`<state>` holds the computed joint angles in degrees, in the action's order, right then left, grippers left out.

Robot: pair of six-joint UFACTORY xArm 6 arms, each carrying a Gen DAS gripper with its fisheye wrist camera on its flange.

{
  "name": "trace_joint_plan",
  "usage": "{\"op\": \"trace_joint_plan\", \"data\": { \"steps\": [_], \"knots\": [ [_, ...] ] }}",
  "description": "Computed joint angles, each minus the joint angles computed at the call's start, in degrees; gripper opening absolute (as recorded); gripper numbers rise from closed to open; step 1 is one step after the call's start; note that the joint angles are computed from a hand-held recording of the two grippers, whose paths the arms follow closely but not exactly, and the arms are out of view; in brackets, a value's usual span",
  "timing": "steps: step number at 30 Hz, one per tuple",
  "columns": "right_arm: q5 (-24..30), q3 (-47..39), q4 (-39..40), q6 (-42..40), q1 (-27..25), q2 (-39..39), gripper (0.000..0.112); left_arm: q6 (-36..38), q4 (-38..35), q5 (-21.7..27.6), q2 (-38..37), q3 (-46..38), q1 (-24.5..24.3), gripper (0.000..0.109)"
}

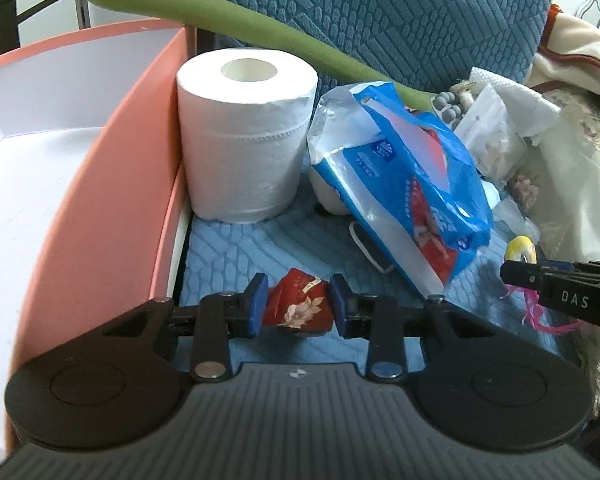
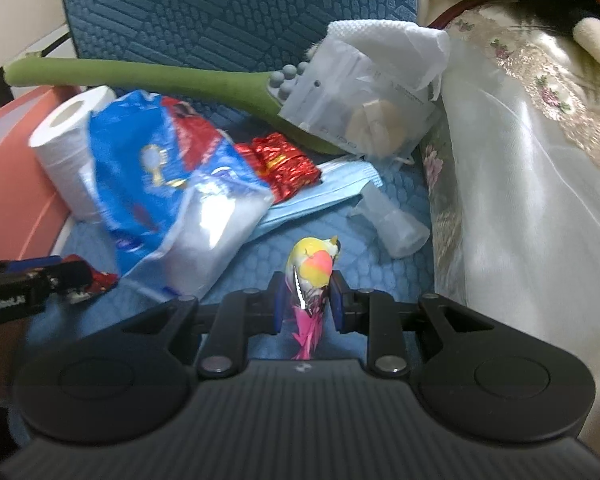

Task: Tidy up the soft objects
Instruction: 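Carry red candy packet with left tool while right tool carries bird over pink box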

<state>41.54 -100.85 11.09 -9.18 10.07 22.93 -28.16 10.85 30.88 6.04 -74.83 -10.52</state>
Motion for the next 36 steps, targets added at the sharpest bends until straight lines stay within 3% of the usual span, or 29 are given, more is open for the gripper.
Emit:
{"op": "trace_joint_plan", "data": {
  "steps": [19, 26, 36],
  "knots": [
    [1.9, 17.3, 1.1, 2.1, 2.4, -17.6, 0.026, 3.5, -4.4, 2.6, -14.1, 9.8, -1.4, 0.031],
    [3.8, 18.1, 1.4, 2.5, 2.8, -20.9, 0.026, 3.5, -5.2, 5.4, -18.9, 10.2, -1.3, 0.031],
    [9.4, 11.5, 0.7, 3.1, 4.8, -22.1, 0.026, 3.7, -7.1, 11.6, -24.8, 6.7, 0.9, 0.031]
  ]
}}
